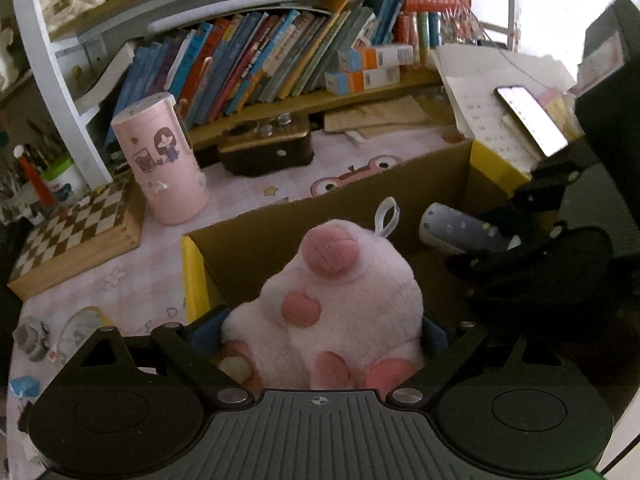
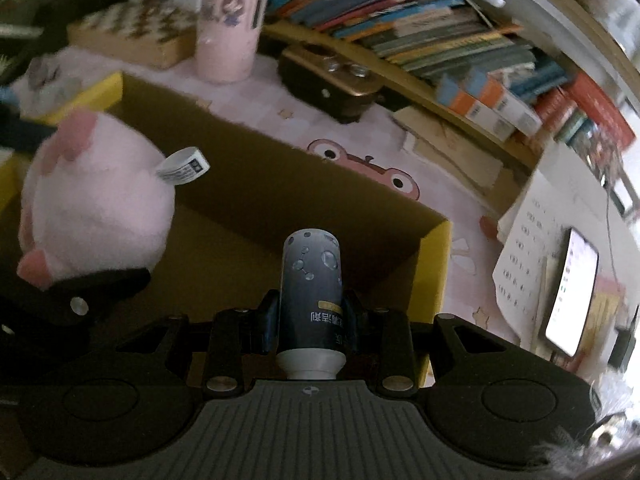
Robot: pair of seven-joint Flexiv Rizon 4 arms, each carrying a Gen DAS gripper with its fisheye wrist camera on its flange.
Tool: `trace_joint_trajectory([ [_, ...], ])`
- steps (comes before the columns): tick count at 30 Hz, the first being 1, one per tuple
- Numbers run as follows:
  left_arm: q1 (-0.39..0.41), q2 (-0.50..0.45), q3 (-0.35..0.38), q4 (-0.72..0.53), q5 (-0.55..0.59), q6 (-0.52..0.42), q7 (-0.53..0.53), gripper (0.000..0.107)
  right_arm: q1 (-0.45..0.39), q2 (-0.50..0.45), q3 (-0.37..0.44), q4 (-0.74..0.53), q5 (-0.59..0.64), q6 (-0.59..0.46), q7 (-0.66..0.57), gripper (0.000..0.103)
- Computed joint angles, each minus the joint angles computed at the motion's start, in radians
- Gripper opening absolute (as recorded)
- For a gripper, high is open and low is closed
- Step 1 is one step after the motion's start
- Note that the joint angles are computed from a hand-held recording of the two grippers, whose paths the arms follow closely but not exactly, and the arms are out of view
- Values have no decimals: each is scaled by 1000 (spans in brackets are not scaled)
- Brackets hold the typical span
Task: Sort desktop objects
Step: 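Lower the plush pig into the box and open the left tool while the right tool releases the bottle inside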
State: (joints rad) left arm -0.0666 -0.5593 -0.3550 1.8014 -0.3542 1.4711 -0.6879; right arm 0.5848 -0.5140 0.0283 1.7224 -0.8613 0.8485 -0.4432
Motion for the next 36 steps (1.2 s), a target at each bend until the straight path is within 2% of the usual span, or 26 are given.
trace_joint_trajectory([
  [5, -13, 1, 17, -6, 10, -6, -6, 96, 0, -3, -9, 6, -29, 6, -13, 31],
  [7, -3, 1, 5, -2, 4, -2, -3, 96, 0, -2, -14, 10, -40, 14, 4, 30],
  [10, 25, 1, -32, 12, -11, 14, 12, 97, -1, 5, -20, 22, -67, 32, 35, 36],
  [12, 63, 1, -83, 31, -30, 42, 27, 98, 1, 14, -26, 34, -90, 40, 69, 41],
  [16, 184, -12, -244, 81, -42, 134, 46, 98, -5, 44, -33, 65, -139, 76, 178, 42],
  [20, 316, -29, -404, 119, -3, 176, 28, 100, -10, 81, -32, 96, -210, 90, 290, 43],
  [26, 496, -60, -603, 197, 103, 279, -24, 101, -20, 153, -7, 153, -348, 78, 496, 45],
  [31, 621, -75, -718, 261, 210, 352, -87, 101, -24, 209, 38, 192, -455, 15, 660, 47],
  [36, 709, -72, -773, 313, 306, 407, -158, 102, -11, 249, 89, 221, -517, -75, 775, 49],
])
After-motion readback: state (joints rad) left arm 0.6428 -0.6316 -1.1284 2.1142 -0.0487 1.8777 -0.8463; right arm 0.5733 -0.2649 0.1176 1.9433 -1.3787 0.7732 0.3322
